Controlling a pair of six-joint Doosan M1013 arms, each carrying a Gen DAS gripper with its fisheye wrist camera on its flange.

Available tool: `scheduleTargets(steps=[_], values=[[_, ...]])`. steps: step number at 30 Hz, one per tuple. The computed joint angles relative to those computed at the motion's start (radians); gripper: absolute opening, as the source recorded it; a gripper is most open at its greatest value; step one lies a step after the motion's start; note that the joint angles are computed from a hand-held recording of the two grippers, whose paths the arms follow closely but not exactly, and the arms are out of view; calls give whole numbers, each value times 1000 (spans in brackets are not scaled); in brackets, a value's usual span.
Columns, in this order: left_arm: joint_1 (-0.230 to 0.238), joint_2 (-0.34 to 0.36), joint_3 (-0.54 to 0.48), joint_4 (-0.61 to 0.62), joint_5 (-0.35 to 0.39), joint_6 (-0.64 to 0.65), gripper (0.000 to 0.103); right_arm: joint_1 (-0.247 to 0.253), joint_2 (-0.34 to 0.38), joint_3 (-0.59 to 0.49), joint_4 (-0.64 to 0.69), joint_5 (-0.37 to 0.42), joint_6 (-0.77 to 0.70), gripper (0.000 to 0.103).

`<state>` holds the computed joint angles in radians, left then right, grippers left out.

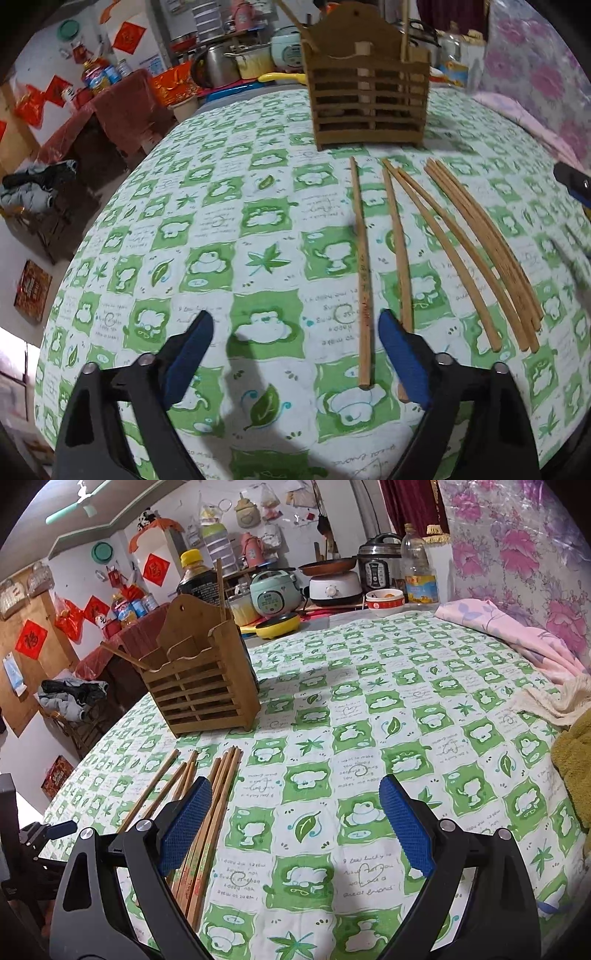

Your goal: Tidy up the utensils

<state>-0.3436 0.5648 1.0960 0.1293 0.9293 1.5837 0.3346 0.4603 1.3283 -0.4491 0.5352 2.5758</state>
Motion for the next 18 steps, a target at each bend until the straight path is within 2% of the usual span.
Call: scheduleTargets(steps=[4,5,6,7,8,10,14,17,18], values=[[-15,2,2,16,-7,33,62,4,5,-8,7,11,-32,89],[-16,2,3,11,-12,41,51,5,7,-11,10,15,-43,89],[-16,1,4,-1,-14,52,35,6,8,-14,10,18,-49,89],[-17,1,5,-1,-16,50,26,8,10,-16,9,22,-58,88],[-21,2,6,34,-17,16,11,9,11,-18,6,25,-62,88],[-19,7,0,65,-12,-37,9,12,15,-24,13,32,-89,84],[8,22,-32,-1,20,-73,9,12,18,-28,46,33,-140,80],[14,27,-41,-17,28,-94,12,6,19,-29,124,24,-215,73],[14,28,-43,-15,31,-99,12,3,19,-29,172,19,-259,67]])
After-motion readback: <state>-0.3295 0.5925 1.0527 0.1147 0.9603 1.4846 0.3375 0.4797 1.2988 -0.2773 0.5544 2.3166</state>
